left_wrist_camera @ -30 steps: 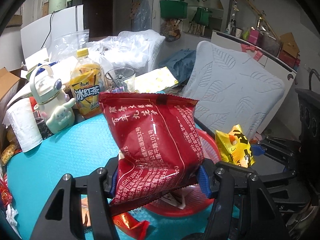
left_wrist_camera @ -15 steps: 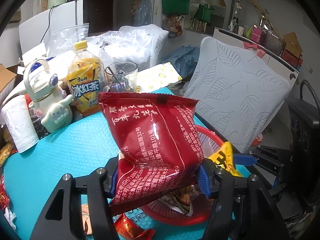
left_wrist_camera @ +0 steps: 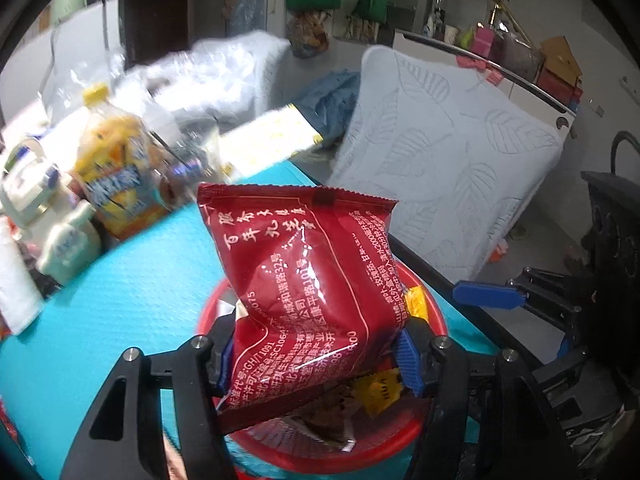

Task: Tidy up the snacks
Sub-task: 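Open both tools to drop the dark red bag and yellow packet into the basket, then move both tools back toward the wafer packet and small red packet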

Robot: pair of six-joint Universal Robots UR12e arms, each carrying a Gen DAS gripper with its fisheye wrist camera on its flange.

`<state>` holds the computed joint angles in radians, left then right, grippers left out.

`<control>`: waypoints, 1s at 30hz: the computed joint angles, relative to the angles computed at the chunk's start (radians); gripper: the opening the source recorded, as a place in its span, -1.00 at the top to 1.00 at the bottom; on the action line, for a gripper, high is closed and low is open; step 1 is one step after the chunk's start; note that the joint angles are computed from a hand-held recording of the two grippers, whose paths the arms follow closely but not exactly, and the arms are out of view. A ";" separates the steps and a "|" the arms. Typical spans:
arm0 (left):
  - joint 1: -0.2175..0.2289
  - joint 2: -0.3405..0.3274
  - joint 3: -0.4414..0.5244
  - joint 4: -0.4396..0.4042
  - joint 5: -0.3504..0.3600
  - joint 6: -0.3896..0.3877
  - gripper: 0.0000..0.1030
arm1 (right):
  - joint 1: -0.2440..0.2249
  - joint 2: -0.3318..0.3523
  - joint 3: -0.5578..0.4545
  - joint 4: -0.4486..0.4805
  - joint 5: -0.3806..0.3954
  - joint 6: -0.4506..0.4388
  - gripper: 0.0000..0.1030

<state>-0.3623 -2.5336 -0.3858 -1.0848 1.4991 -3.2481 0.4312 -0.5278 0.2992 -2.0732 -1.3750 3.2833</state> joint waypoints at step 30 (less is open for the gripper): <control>-0.003 0.069 -0.105 0.009 0.107 -0.073 -0.41 | 0.009 0.010 -0.033 -0.005 -0.053 0.008 -0.39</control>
<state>-0.3655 -2.4648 -0.4907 -1.0758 1.6059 -3.3214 0.4398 -0.5179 0.2664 -2.0782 -1.4276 3.2909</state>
